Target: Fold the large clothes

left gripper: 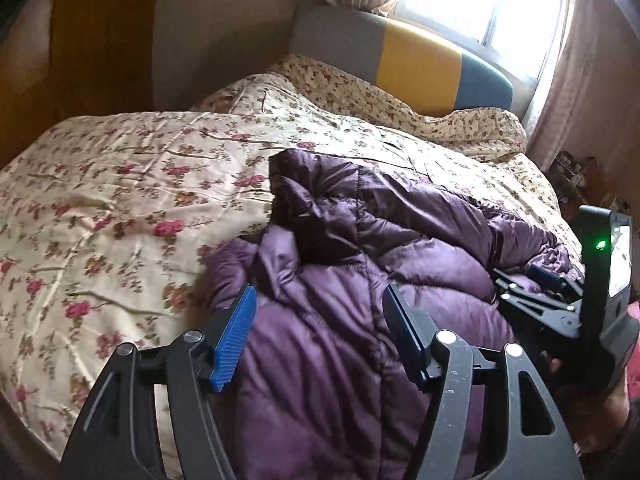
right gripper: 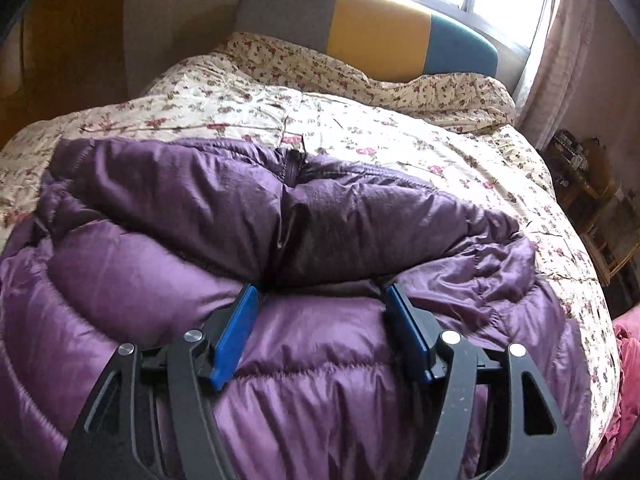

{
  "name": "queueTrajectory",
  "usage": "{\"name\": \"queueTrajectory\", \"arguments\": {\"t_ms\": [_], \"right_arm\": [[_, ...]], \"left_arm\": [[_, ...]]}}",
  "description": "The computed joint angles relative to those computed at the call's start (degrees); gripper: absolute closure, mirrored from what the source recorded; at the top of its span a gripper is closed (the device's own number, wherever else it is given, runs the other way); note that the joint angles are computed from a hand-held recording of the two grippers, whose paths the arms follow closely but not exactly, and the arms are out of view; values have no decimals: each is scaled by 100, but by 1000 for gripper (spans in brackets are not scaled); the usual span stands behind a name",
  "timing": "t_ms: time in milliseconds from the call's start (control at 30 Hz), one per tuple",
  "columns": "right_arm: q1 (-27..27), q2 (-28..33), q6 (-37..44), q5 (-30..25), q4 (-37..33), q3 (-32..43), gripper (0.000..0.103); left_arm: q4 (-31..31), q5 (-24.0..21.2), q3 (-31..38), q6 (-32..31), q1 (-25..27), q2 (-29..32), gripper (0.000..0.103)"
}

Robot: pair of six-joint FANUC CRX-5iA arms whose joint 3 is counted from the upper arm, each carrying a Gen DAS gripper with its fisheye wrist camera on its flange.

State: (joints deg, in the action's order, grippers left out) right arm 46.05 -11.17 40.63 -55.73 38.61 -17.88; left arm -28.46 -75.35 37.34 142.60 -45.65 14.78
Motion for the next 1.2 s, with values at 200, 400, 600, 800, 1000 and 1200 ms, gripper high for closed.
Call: {"name": "queueTrajectory", "arguments": {"t_ms": [200, 400, 600, 800, 1000, 1200], "right_arm": [[163, -334, -9, -54, -78, -114, 37], [329, -572, 45, -176, -215, -162, 46], [494, -865, 77, -333, -411, -180, 66], [722, -1121, 124, -446, -560, -210, 68], [774, -1073, 250, -518, -663, -282, 71], [783, -991, 240, -636, -544, -422, 73]], "left_arm": [[33, 88, -383, 139, 53, -271, 38], [118, 227, -789, 225, 99, -527, 38], [469, 931, -1643, 441, 338, -1088, 37], [1180, 2069, -2765, 699, 790, -1809, 26], [3207, 3624, -4220, 45, 1492, -2364, 26], [4635, 4677, -5002, -795, 1616, -2487, 26]]}}
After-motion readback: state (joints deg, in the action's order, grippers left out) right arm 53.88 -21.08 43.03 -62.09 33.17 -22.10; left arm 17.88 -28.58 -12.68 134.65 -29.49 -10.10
